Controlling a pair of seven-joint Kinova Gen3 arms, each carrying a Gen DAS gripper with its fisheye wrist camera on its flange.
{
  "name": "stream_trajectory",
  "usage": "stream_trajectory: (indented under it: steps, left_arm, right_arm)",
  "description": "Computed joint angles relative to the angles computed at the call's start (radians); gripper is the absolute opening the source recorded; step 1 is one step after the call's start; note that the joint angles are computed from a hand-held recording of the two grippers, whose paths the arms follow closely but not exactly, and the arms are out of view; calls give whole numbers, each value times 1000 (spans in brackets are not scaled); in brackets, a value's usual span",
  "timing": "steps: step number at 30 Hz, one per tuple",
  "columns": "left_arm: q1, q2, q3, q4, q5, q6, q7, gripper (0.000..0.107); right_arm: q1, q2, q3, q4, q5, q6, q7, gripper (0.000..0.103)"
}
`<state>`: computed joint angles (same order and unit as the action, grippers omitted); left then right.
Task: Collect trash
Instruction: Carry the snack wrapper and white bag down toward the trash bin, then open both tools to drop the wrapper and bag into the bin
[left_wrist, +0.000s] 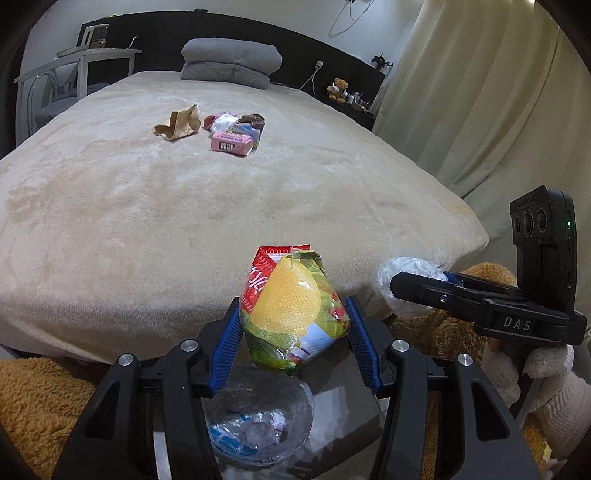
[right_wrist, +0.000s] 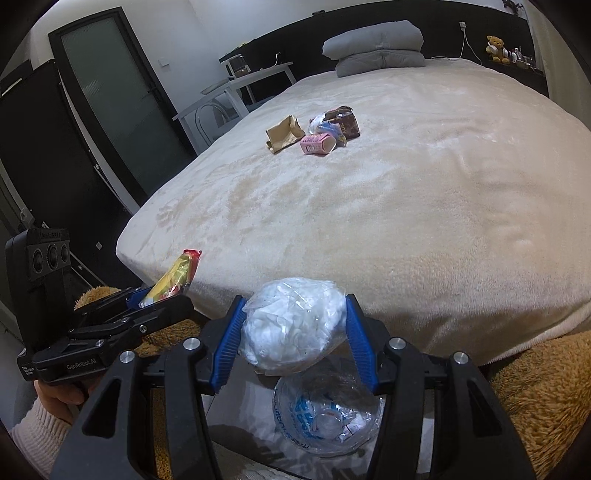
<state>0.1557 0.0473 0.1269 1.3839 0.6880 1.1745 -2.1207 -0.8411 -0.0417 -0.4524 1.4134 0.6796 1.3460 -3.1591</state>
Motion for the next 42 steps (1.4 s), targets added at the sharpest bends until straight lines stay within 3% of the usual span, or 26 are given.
stream_trajectory:
  steps: [12, 21, 28, 42]
  left_arm:
    - [27, 76, 25, -48, -130, 105, 136, 54]
    - [77, 165, 43, -108, -274, 188, 257, 54]
    - [97, 239, 52, -155, -312, 259, 308, 54]
    - [136, 337, 59, -227, -357, 383, 370, 54]
  right_arm:
    - [42, 19, 51, 16, -196, -58, 79, 54]
    - [101, 56, 119, 31, -407, -129, 177, 54]
    - [143, 85, 160, 48, -556, -160, 232, 54]
    - [179, 135, 197, 48, -700, -139, 265, 54]
